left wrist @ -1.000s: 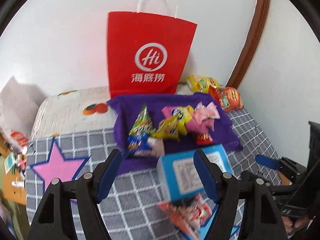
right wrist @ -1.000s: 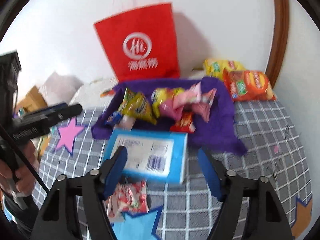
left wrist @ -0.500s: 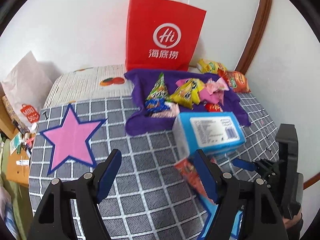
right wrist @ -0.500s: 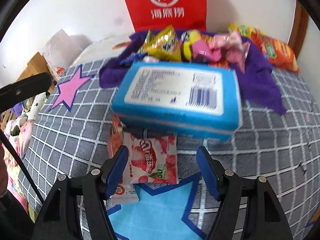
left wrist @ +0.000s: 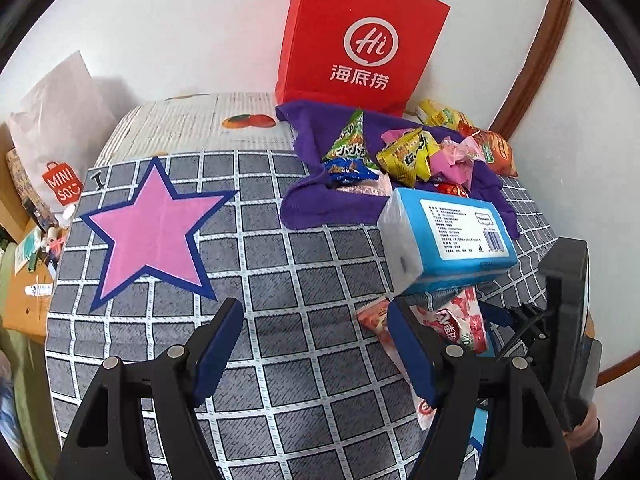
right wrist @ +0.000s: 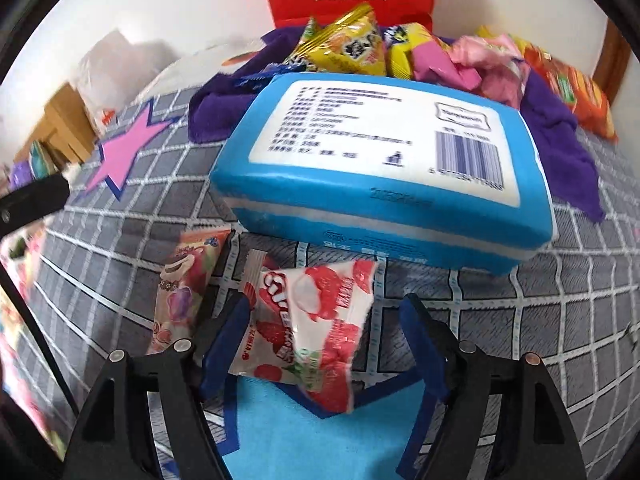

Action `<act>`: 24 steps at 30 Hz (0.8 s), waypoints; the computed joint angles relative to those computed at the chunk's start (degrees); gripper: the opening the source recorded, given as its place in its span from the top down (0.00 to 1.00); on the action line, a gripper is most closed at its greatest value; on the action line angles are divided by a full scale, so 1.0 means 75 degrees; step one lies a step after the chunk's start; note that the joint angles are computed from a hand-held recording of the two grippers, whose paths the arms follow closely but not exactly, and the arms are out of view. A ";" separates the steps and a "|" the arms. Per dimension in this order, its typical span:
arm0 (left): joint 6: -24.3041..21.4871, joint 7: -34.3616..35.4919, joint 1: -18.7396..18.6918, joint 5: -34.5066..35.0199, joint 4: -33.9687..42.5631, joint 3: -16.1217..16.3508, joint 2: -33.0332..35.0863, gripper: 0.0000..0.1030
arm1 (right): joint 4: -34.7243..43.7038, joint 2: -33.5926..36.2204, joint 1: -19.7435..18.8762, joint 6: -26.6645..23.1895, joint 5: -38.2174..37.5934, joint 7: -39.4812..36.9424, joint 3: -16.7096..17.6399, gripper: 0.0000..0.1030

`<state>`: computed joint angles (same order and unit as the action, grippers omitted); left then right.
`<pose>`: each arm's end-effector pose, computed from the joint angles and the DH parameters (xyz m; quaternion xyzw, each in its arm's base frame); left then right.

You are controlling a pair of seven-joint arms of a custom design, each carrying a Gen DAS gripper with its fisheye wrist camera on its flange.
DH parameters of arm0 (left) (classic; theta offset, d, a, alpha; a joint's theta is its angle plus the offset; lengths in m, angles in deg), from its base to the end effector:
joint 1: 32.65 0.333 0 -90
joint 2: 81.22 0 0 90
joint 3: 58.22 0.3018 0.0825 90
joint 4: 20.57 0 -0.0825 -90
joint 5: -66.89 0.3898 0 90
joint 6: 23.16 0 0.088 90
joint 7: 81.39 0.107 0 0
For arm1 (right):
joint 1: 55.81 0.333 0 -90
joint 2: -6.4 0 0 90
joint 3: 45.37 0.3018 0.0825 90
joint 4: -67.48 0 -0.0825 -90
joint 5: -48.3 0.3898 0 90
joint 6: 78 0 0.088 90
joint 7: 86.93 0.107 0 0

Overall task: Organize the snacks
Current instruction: 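Grasp the strawberry candy bag with the right tool while the left tool grasps the bear lollipop packet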

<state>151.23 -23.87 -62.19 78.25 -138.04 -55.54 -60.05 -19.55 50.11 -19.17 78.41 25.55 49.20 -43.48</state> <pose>0.5617 -0.3033 0.3101 -0.6376 0.7059 -0.2816 0.1259 0.5737 0.4695 0.2423 -0.7451 0.6207 -0.1173 0.2140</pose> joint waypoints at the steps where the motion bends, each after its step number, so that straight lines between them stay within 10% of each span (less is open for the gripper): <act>1: -0.0004 0.0012 0.0006 -0.0014 -0.0005 -0.0025 0.0011 0.30 | 0.0080 0.0039 0.0145 -0.0128 -0.0140 0.0036 -0.0123 0.27; 3: -0.0039 0.0081 0.0053 -0.0074 -0.0011 -0.0112 0.0039 0.30 | 0.0050 0.0029 0.0376 -0.0123 -0.0488 0.0136 -0.0325 0.36; 5: -0.0100 0.0100 0.0039 -0.0101 -0.0017 -0.0145 0.0061 0.30 | -0.0162 -0.0076 0.0335 0.0196 -0.0593 0.0130 -0.0287 0.67; 24: -0.1000 0.0493 -0.0022 -0.0695 0.1020 -0.0967 0.1012 0.30 | -0.3428 -0.2320 0.0522 0.1937 -0.1944 0.2700 -0.1312 0.72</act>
